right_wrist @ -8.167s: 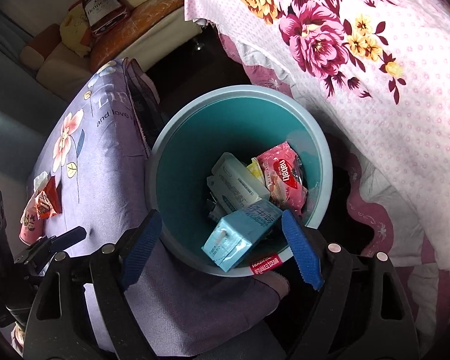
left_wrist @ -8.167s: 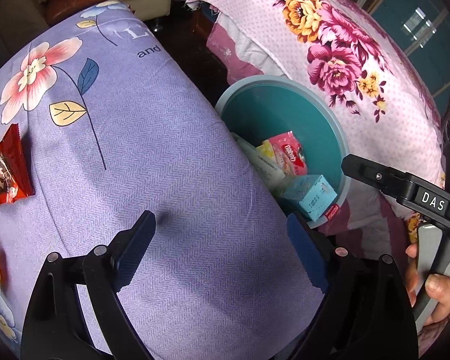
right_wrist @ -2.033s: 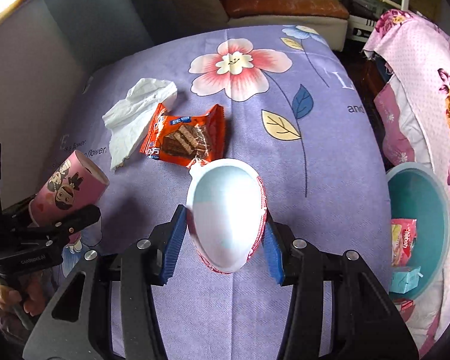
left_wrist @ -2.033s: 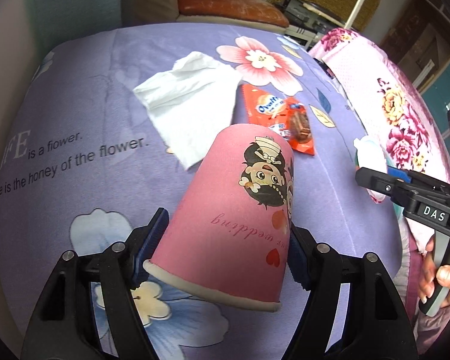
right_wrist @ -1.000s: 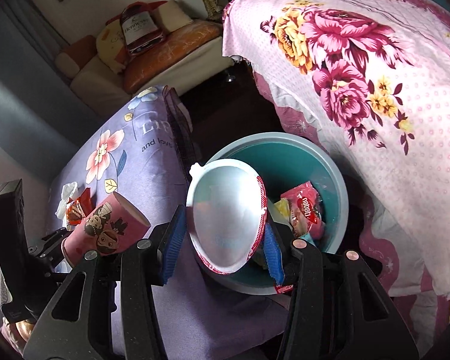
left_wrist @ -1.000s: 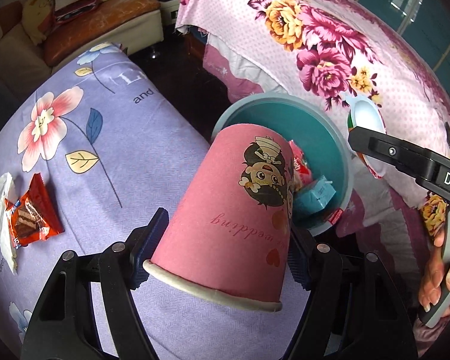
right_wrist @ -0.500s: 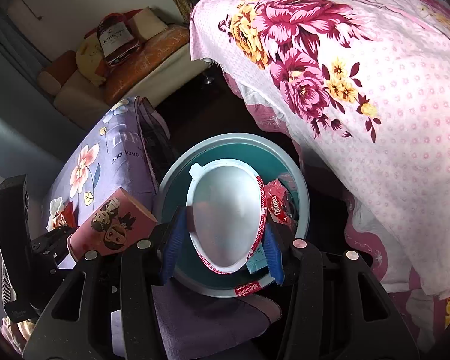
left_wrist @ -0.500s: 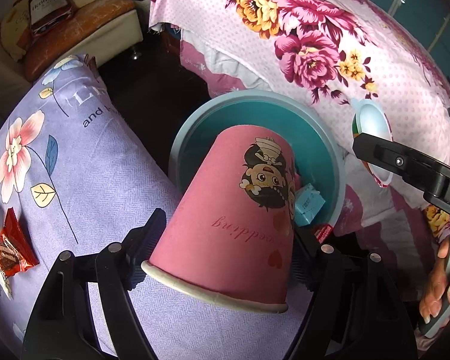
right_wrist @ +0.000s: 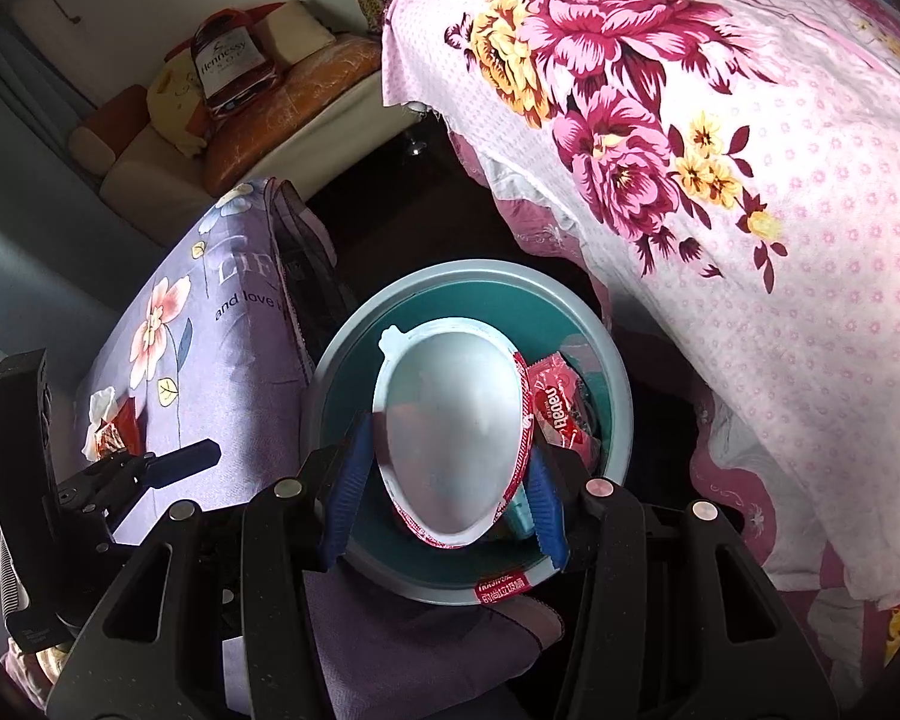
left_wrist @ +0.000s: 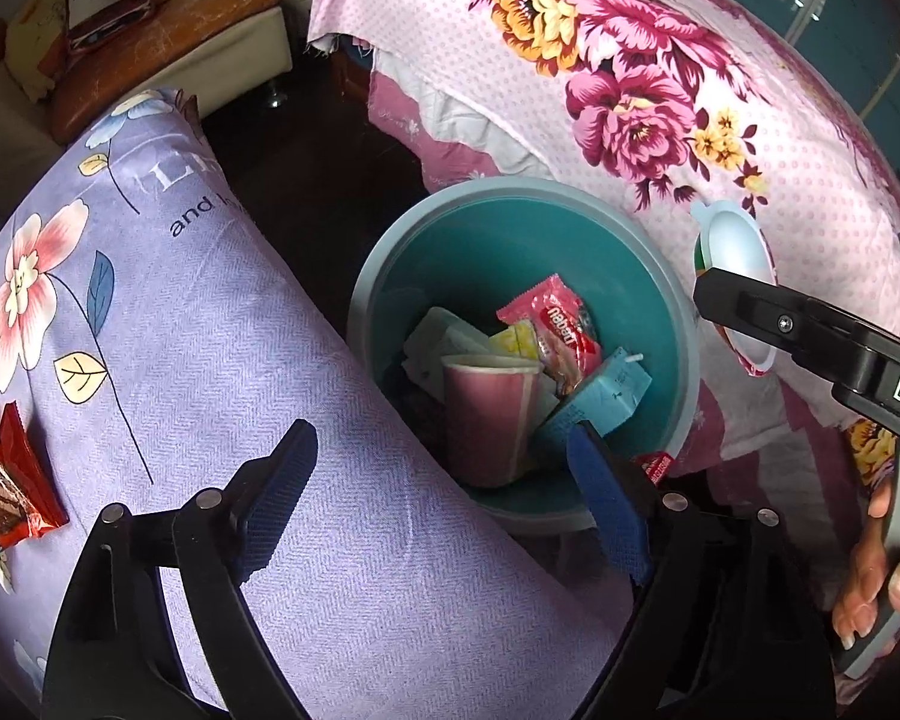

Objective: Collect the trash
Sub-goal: 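Open the left tool over the bin while the right opens, dropping cup and lid, then move both open tools back to the tissue and wafer wrapper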

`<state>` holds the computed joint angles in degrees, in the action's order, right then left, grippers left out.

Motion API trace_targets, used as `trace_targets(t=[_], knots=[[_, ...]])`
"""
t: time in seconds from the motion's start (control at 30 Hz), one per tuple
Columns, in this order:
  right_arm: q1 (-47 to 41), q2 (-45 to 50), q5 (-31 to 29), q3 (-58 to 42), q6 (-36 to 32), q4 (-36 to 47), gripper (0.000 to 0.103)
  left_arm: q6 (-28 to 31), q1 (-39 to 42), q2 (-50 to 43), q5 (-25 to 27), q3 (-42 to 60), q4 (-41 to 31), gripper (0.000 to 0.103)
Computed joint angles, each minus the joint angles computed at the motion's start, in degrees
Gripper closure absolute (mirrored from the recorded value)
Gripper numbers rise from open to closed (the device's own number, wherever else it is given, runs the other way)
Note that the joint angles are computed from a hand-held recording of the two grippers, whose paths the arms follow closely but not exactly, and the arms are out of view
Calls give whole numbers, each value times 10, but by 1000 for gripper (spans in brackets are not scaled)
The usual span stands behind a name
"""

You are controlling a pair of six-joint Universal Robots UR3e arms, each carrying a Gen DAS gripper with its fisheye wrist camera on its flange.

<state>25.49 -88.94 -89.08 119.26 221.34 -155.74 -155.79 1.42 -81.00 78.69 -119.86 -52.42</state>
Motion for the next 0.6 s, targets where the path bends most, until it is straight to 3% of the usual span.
trace_targets(t=[0.37,0.6], knots=[[22,49,-4,-61,6,37,56,33,58,39,-28,-20,-36,16],[37,66,-10,-85,24,58,30,56,101,64,-45,-34,-60,15]])
